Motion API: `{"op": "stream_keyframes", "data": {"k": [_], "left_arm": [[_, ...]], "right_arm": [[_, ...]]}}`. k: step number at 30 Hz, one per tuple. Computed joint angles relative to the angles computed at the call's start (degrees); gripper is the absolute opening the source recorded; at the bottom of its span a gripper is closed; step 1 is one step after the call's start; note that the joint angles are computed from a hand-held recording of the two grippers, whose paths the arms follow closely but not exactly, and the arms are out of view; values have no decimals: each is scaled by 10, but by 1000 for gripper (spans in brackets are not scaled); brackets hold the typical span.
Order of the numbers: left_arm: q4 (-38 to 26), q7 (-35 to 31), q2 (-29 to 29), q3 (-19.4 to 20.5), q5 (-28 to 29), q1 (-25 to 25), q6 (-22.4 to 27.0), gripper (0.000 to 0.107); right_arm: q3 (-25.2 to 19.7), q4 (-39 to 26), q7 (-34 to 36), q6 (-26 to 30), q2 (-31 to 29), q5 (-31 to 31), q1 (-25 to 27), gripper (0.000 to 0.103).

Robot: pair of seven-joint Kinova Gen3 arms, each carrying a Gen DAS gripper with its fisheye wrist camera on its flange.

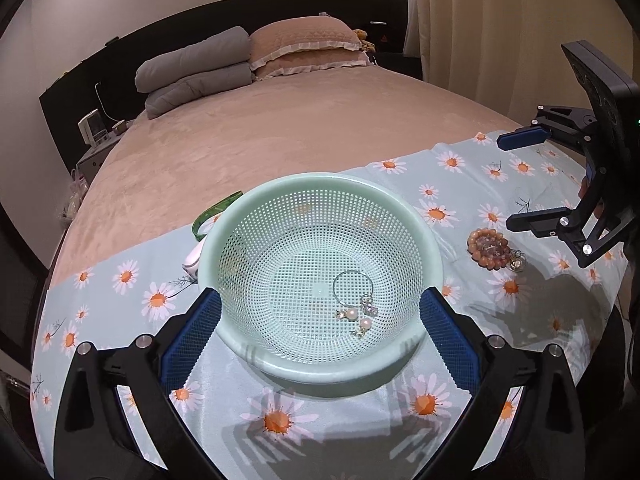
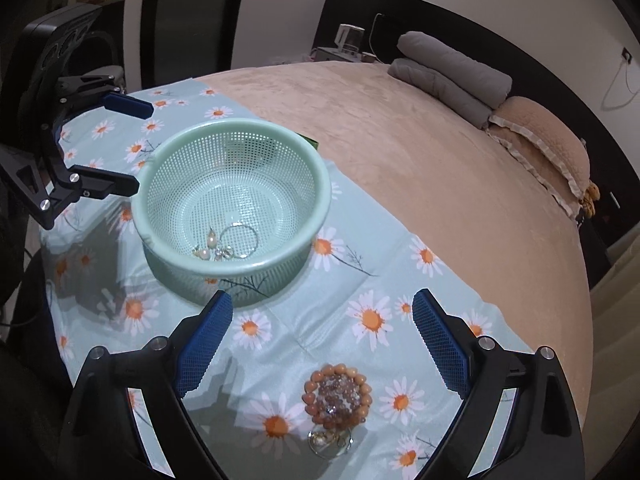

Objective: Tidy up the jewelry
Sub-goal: 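Withdraw both tools from the basket toward the remaining bracelets, then grasp the beaded bracelet with the left tool while the right tool grasps the silver bangle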

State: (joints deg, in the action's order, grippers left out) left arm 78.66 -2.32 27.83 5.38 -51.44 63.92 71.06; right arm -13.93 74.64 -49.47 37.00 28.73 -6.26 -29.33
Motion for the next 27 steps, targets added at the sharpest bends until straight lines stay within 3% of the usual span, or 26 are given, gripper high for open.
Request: {"op": "stream_keyframes", "data": {"k": [6,11,17,27], "left_arm": [[-33,-23,13,2,6,3,4,97],[-93,-81,49,-6,23,8,24,97],[-142,-126,78,-23,50,8,-13,97],[-334,-295,188,-40,138,-15,2,97]], "right_arm": [[-4,45,3,-16,-18,-23,35,87],[-13,76,20,-23,-25,-50,71,87],[-22,115,50,-26,-24,-76,108,87],[-32,144,109,-10,0,-113,152,87]]}}
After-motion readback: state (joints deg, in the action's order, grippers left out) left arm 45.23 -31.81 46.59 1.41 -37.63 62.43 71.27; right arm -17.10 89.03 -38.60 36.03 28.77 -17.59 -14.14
